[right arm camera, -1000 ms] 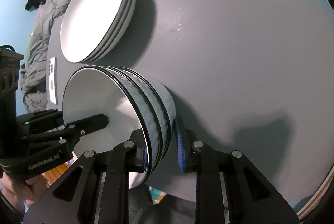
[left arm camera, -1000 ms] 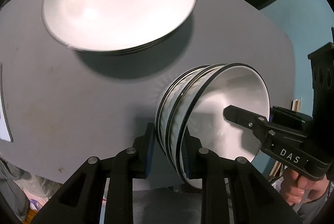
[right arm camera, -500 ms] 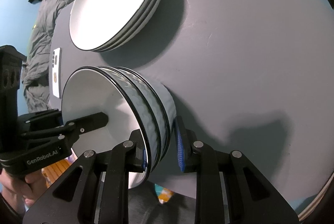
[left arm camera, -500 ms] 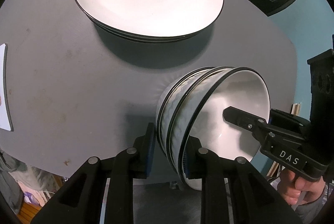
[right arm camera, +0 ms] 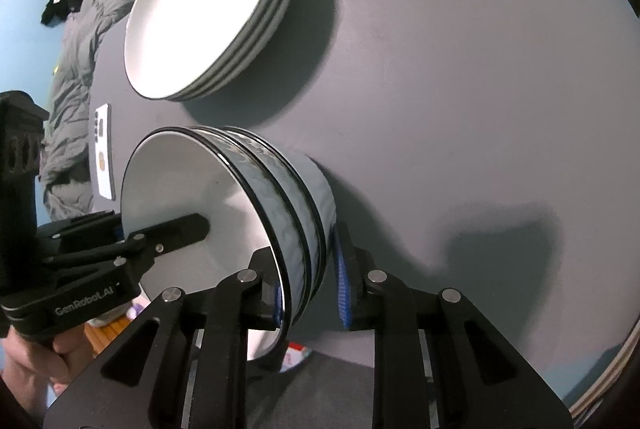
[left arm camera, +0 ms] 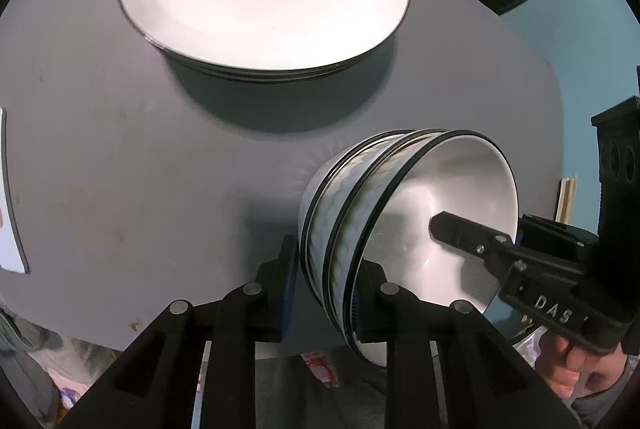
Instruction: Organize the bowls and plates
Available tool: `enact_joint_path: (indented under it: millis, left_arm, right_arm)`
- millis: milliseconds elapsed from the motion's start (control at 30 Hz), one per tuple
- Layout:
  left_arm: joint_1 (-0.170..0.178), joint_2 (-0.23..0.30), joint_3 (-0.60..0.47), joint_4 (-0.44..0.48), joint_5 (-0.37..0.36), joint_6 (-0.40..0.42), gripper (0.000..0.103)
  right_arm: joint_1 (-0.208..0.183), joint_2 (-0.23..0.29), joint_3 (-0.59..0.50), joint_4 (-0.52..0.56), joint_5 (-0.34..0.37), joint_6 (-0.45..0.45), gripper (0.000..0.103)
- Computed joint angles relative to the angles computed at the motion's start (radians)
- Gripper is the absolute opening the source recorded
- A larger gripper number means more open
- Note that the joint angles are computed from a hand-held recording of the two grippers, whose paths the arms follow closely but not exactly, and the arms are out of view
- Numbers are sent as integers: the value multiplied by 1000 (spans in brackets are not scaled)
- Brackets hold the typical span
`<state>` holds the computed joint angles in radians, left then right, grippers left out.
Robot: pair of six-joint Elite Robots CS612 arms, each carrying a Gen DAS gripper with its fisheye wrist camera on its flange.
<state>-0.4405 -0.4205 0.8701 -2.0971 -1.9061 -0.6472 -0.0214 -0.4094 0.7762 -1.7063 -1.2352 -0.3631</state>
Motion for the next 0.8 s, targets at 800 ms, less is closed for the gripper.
enact_joint_path:
  millis: [800]
  left_arm:
    - [13, -22, -3, 52, -11, 37, 23]
  right_arm:
    - [-11, -34, 55, -49, 38, 90, 20]
